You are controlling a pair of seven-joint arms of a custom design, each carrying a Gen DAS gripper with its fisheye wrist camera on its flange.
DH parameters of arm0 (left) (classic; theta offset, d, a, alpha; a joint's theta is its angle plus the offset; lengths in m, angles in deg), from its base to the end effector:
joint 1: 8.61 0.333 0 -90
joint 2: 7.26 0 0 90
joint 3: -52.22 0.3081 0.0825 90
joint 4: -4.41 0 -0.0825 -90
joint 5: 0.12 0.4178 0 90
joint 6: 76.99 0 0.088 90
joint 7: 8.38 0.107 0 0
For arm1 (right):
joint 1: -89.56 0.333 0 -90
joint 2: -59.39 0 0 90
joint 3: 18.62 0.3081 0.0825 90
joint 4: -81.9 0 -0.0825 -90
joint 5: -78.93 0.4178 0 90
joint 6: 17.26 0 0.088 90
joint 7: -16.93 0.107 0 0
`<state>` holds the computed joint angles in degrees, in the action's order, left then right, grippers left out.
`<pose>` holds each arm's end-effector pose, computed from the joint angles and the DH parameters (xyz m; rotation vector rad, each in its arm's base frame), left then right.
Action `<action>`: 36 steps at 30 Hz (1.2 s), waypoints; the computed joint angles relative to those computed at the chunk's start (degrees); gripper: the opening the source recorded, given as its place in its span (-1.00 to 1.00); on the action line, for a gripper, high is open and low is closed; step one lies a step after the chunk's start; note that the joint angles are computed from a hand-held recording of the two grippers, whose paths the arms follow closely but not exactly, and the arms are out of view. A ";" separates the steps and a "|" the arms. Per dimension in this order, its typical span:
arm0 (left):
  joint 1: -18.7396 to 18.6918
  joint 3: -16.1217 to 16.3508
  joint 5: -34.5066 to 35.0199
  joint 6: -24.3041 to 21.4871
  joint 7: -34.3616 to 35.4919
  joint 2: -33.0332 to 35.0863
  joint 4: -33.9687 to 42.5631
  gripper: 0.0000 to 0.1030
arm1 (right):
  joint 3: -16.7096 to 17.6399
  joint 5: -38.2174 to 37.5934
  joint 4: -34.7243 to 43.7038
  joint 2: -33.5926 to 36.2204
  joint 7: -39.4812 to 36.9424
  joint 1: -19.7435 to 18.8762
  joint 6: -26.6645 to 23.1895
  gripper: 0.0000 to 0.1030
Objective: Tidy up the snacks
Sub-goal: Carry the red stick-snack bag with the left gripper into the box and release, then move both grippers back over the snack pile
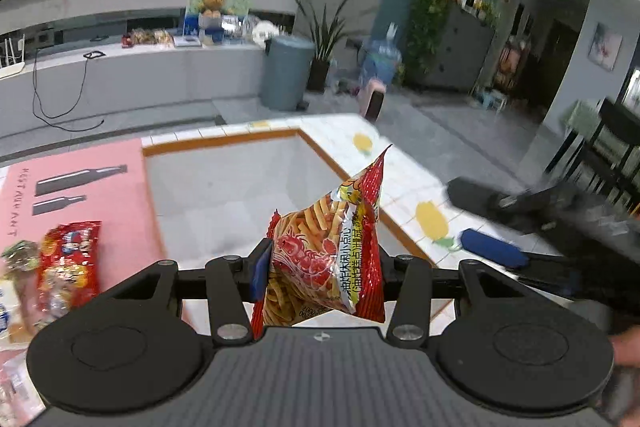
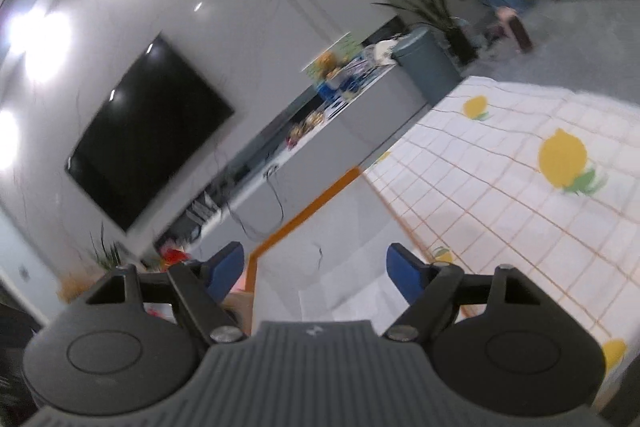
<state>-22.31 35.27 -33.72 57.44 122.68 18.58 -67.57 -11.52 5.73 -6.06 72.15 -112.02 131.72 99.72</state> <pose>0.6796 -0.3505 0.5805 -0.9097 2.6139 -1.3405 0.5008 0.4866 0.5789 -0.4277 1.9484 -0.6428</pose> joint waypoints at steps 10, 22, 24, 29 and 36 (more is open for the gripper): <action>-6.61 3.33 15.17 -3.61 -6.79 3.97 2.74 0.04 | 0.02 -0.77 -0.96 -0.71 -0.80 -0.74 2.80 0.50; -7.44 3.51 20.06 4.24 -4.03 -2.00 -6.53 0.78 | 0.14 0.10 -0.46 -0.31 -1.38 -0.89 2.44 0.50; -6.58 2.88 18.55 6.31 -2.46 -3.88 -9.07 0.78 | 0.08 0.04 -0.06 -0.06 -1.59 -0.68 2.15 0.50; -6.53 3.99 19.12 7.40 -6.02 -6.46 -11.51 0.80 | -0.09 -1.08 -0.37 -0.39 -1.17 -0.04 0.63 0.50; -3.30 4.12 15.58 9.61 -8.30 -11.20 -15.65 0.80 | 0.32 -2.04 0.04 -0.18 -2.23 0.03 -0.60 0.50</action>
